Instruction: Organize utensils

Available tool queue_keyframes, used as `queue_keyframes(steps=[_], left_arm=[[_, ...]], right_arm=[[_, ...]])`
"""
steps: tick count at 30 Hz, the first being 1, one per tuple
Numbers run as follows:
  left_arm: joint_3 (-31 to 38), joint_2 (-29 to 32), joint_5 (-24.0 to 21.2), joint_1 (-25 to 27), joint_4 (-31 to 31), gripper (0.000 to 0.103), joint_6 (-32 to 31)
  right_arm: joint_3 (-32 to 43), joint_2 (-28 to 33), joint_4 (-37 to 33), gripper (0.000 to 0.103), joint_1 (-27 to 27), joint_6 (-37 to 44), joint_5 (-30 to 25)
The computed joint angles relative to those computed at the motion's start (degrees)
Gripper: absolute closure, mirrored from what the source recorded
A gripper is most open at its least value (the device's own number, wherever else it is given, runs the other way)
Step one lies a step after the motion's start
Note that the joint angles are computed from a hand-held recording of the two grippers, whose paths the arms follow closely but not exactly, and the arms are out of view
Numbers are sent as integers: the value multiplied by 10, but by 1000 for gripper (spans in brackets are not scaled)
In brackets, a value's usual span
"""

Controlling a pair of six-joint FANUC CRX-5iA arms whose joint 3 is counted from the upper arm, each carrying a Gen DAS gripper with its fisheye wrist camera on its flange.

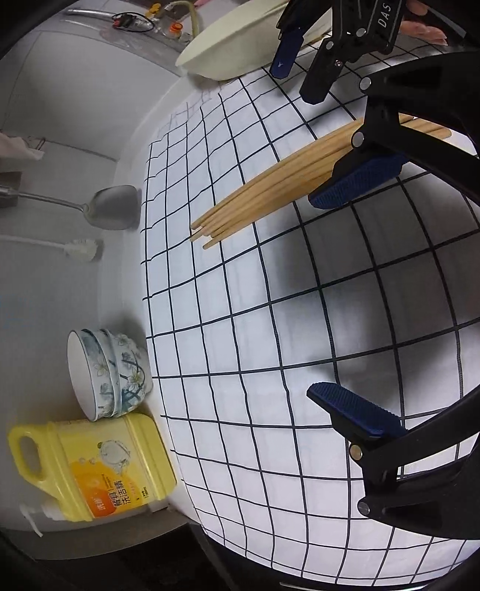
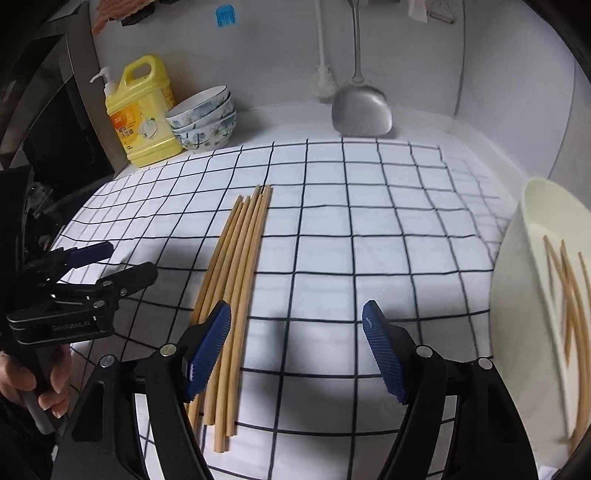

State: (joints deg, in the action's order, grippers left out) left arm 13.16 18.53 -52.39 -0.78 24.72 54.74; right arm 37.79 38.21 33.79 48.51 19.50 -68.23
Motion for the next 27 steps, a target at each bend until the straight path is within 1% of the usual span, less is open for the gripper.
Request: queue_keyframes(steps=[2, 5, 7, 11, 13, 17, 22, 24, 27], left_arm=[[-4, -2, 3, 0, 5, 10, -9], [-7, -4, 4, 0, 5, 10, -13], [-8, -5, 7, 0, 1, 10, -10], [1, 2, -7, 2, 0, 10, -3], [5, 5, -12, 3, -2, 10, 1], [9, 8, -12, 3, -5, 10, 9], [16, 13, -22, 5, -3, 10, 16], [17, 13, -24, 5, -3, 10, 17], [18, 14, -24, 5, -4, 10, 17]], right_arm=[[-14, -12, -21, 32, -4, 3, 26], [8, 2, -25, 32, -2, 19, 1], [15, 6, -26, 32, -1, 25, -6], [11, 3, -44, 32, -4, 32, 5], [10, 1, -64, 32, -8, 38, 14], [24, 7, -77, 32, -9, 62, 6], [39, 17, -73, 32, -7, 71, -18], [61, 30, -79, 32, -7, 86, -41], [66, 34, -73, 32, -5, 92, -49]])
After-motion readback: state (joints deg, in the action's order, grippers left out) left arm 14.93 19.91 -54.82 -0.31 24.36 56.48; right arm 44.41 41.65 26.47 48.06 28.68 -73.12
